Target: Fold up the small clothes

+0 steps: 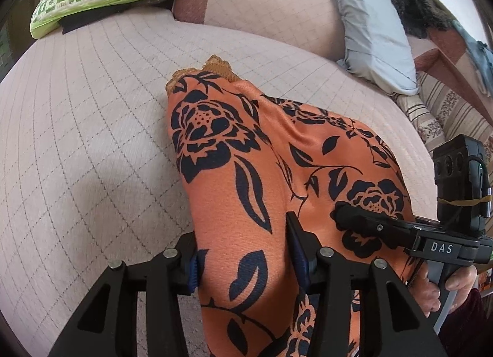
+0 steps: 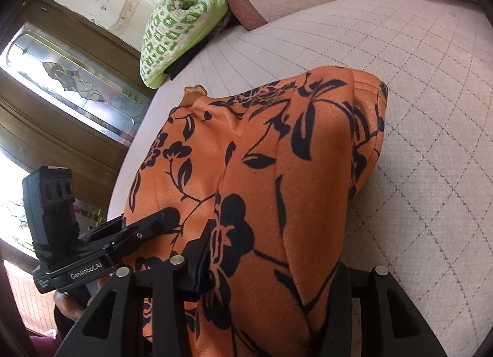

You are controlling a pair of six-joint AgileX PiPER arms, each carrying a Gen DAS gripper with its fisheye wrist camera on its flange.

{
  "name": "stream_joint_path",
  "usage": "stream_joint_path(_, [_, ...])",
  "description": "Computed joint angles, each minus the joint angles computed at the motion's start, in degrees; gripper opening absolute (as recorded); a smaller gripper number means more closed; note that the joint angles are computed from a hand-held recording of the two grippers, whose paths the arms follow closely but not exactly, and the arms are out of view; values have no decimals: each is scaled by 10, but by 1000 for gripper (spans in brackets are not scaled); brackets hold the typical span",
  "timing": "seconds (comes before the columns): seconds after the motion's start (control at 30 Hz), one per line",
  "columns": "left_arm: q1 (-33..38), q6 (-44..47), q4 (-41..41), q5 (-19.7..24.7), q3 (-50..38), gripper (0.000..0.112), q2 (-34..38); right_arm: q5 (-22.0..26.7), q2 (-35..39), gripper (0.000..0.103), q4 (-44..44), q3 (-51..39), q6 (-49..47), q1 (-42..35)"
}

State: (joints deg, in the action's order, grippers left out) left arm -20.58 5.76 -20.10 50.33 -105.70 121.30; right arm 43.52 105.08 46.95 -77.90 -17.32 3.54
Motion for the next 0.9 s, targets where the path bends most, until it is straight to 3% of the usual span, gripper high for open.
stream_joint_path(0.23, [-19, -54, 45, 7, -38, 62, 25, 11, 28, 60, -22, -31, 38, 2])
stream_joint_path(0.43, [-46, -119, 132, -12, -33, 76, 19, 12, 18, 68, -42, -25, 52, -1])
stream_joint_path(0.7, [-64, -182, 217, -55, 26, 76, -21, -13, -45, 68, -53, 42, 33, -12])
stream_joint_path(0.9, [-84, -272, 336, -90, 88, 76, -71, -39, -98, 68, -44, 98, 10, -30])
